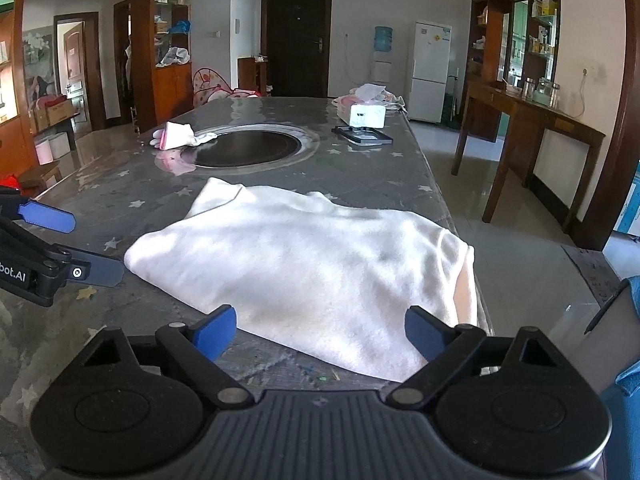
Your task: Fold clothes
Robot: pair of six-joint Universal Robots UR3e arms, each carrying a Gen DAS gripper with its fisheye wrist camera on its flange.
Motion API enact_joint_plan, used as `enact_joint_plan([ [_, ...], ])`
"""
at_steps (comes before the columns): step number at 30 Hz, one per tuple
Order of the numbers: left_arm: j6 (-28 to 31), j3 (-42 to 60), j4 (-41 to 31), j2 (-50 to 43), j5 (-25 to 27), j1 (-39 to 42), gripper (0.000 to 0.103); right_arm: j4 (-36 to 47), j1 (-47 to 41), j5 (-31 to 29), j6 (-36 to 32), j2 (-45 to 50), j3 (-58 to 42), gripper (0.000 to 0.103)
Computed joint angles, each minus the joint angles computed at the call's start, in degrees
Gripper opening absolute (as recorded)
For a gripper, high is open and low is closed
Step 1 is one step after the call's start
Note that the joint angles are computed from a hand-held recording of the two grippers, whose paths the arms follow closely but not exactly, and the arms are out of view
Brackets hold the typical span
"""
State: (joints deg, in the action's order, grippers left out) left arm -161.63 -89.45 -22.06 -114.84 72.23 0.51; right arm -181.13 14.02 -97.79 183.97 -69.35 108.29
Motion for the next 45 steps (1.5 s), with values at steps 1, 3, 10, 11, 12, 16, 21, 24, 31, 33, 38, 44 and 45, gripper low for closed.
enact_joint_plan([
  [1,0.09,-0.16,-0.01,0.20,-0.01,0.07,0.103,0.10,0.18,-0.13,0.00,-0.02,-0.11,0.093],
  [3,0.30,-0.25,-0.37,0.51,0.27,0.09,0.103,0.20,0.63,-0.55,0.11,0.12,-0.44,0.092],
  [10,0.92,0.49,-1.26,0.08,0.83,0.19,0.103,1.04,2.17,-1.48,-0.64,1.14,-2.50,0.092],
  [11,0.89,0.62,-1.12,-0.14,0.97,0.12,0.103,1.20,2.28,-1.51,-0.89,1.36,-2.94,0.092],
  [12,0.90,0.82,-1.02,-0.40,1.04,0.07,0.103,1.35,2.39,-1.53,-1.15,1.56,-3.35,0.092],
  [16,0.48,2.25,-1.15,-1.83,1.31,-0.20,0.103,1.56,2.87,-1.87,-2.57,2.36,-4.50,0.092],
  [21,0.69,4.29,-1.38,-3.54,1.80,-0.71,0.103,1.73,3.06,-1.29,-3.37,3.34,-5.61,0.088],
  [24,0.53,5.58,-2.40,-4.25,1.13,-0.55,0.103,1.91,2.87,-0.38,-3.60,3.89,-6.19,0.085],
  [31,-0.03,8.73,-3.54,-6.41,3.03,-1.18,0.103,2.58,2.32,1.64,-4.64,5.30,-7.88,0.083],
  [33,-0.48,9.24,-3.62,-6.73,3.22,-1.22,0.103,2.45,2.31,1.97,-4.98,5.59,-7.98,0.080],
  [38,-0.78,9.75,-4.34,-6.82,1.97,-0.85,0.103,2.31,1.84,3.16,-5.13,6.09,-8.26,0.080],
  [44,-1.77,12.04,-7.11,-7.74,2.21,-0.84,0.103,1.68,1.46,3.36,-3.62,6.31,-8.50,0.086],
  [45,-2.03,12.06,-7.01,-7.78,2.32,-0.85,0.103,1.44,1.32,3.57,-3.18,6.25,-8.33,0.087],
])
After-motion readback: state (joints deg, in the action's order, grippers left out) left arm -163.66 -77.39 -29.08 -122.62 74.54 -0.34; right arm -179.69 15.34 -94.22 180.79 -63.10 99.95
